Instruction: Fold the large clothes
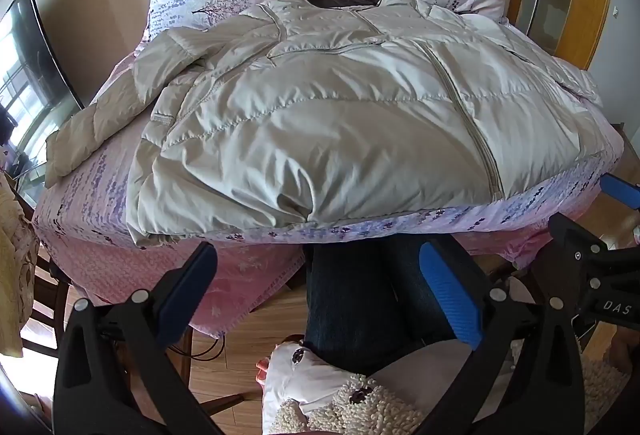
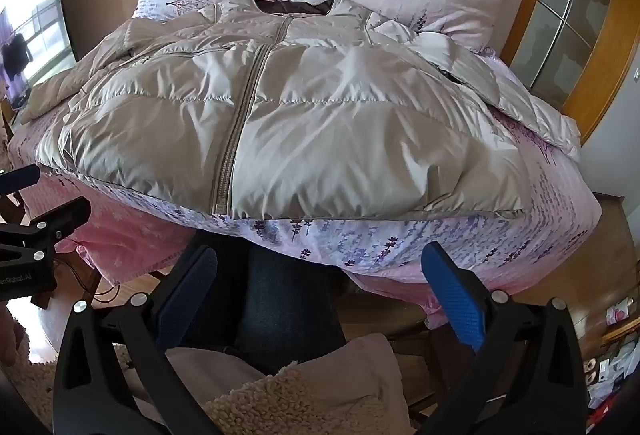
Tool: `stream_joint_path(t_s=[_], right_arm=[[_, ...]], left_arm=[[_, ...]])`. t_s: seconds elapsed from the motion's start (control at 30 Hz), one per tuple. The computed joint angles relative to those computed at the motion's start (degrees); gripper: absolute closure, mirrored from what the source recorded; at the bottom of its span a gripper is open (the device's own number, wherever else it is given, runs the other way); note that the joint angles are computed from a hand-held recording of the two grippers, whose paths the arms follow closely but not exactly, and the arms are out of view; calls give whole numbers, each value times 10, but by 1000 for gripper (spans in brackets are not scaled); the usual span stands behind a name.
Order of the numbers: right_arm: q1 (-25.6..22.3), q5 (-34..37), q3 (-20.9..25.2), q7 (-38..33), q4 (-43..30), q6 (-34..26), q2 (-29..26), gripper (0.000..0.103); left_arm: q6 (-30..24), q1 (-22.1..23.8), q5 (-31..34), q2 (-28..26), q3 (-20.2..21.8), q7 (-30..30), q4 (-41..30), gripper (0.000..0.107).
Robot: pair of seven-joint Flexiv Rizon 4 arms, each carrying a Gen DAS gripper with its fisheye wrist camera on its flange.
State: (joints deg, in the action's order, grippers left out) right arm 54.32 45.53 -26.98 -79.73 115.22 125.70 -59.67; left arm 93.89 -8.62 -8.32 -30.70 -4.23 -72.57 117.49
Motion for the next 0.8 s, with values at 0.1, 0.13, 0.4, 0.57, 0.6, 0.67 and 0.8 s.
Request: stream_joint_path(t_s=[0.1,0.13,0.4,0.57,0.6,0.67,0.8], right_arm=[[-1,0,1,-1,0,1,0,1],[-2,0,2,-1,0,2,1,1],[-5,0,6,-4,-1,2,3,1],[-7,0,8,-6,-2,3,3,1],[-7,1,8,-7,-2,3,3,1],[-12,-3,12,-7,-2,7,5,1],[-22,-6,20,-11,-1,13,7,1]], left_arm=[[0,-1,1,0,1,-1,0,5],[0,-2,1,0,2,-1,-1,5],[-2,-1,2,0,1,-2,-1,5],[-2,-1,2,0,1,-2,-1,5],[-2,-1,2,0,1,-2,-1,5],[-2,0,2,0,1,-2,-1,5],[-3,0,2,0,1,-2,-1,5]])
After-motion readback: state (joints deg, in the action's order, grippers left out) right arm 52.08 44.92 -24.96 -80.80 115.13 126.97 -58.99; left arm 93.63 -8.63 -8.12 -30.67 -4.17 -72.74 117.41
